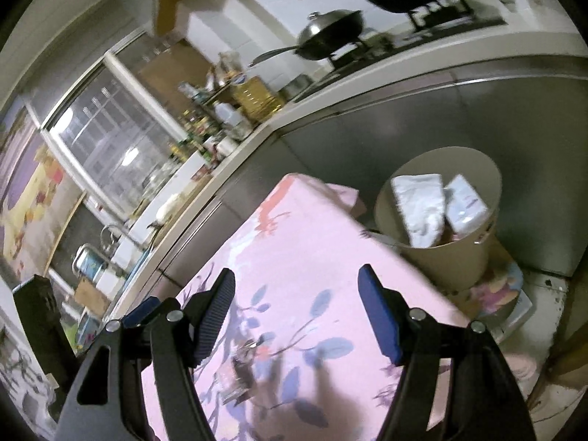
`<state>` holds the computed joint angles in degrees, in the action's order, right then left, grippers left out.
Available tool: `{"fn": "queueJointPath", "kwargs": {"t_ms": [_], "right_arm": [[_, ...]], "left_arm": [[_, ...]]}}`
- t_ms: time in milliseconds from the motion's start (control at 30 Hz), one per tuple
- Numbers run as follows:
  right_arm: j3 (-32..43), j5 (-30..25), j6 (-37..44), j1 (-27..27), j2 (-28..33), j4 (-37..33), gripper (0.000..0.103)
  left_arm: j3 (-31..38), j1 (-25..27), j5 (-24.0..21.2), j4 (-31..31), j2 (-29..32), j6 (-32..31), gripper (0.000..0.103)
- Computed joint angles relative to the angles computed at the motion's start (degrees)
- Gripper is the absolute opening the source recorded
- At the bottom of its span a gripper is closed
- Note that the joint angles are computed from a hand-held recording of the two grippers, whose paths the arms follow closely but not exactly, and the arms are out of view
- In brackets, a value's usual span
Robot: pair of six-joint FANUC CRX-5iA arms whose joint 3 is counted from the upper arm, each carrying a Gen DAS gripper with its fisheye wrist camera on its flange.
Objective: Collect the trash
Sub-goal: 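Return both open tools over the table, then move both open tools toward the paper box and snack packet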
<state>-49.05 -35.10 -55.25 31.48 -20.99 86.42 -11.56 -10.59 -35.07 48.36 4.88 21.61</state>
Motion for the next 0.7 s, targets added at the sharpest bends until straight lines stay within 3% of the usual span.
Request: {"fn": "queueJointPath", "kwargs": {"t_ms": [267,700], "right_arm": [[5.6,-2.2,4.5,5.2,5.5,-1.1,0.067],[11.0,0.2,7.4,8.4,11.8,-1.6,0.068]], "left_arm": [[-4.5,4.9,4.1,5.5,-3.0,-3.3,0.06],[-8.8,10.6,9.6,11.3,-4.9,-7.2,0.066]]}}
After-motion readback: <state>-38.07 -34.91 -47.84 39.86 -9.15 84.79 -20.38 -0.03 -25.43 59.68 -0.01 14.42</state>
